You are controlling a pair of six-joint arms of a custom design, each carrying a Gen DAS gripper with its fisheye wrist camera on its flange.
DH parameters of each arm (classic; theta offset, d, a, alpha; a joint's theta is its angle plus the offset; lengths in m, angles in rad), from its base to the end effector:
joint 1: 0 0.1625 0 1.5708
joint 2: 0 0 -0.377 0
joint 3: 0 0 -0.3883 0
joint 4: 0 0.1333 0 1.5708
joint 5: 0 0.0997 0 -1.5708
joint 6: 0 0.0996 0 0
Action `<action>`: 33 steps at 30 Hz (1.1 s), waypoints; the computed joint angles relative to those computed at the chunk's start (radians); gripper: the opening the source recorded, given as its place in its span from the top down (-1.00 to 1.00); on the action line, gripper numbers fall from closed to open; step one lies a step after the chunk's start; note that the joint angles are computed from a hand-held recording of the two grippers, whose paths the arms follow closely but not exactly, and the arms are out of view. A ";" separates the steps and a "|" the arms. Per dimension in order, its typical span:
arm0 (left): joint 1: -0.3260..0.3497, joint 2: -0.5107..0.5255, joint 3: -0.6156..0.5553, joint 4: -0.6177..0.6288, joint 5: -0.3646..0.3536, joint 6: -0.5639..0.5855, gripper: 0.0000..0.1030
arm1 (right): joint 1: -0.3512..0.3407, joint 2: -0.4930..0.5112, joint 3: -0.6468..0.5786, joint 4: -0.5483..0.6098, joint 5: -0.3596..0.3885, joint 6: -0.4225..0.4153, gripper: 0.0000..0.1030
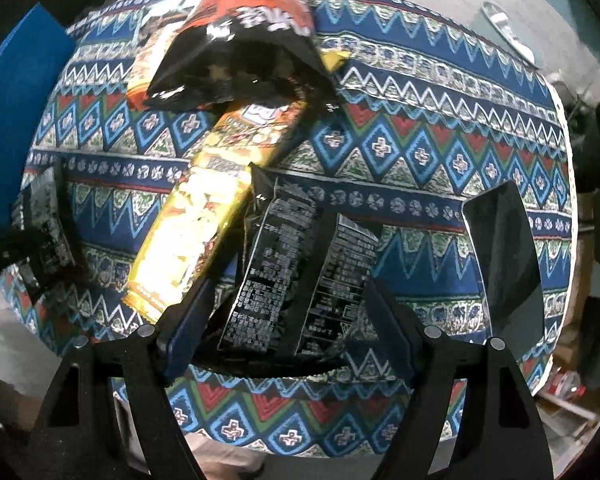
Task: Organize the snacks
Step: 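Grasp a black snack pack with the left tool while the right tool grasps another black pack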
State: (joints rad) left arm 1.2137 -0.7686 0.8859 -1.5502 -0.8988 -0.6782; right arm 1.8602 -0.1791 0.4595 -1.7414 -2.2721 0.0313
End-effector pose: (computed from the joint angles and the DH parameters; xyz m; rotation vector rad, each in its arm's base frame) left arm -0.0773 -0.7660 0.2882 -0.3371 2.4556 -0.2795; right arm 0.3044 -0.7804 0.0356 0.3616 -2.4062 0.0101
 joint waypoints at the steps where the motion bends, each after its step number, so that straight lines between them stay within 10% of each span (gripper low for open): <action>1: 0.003 0.009 -0.010 0.002 -0.005 -0.007 -0.51 | -0.005 -0.004 0.001 -0.005 0.013 0.009 -0.50; 14: 0.017 0.113 -0.128 0.035 0.010 0.036 -0.66 | -0.063 0.068 -0.168 0.104 0.047 0.090 -0.50; 20: -0.001 0.160 -0.157 0.038 0.053 0.096 -0.66 | -0.075 -0.001 0.004 0.013 0.002 0.060 -0.48; 33: -0.062 0.214 -0.139 -0.048 0.118 0.254 -0.08 | -0.051 -0.022 0.076 -0.070 -0.060 -0.050 -0.13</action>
State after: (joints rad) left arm 1.1518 -0.5544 0.7469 -1.5983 -0.7807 -0.4240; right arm 1.8096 -0.2014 0.5360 -1.8118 -2.3322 -0.0192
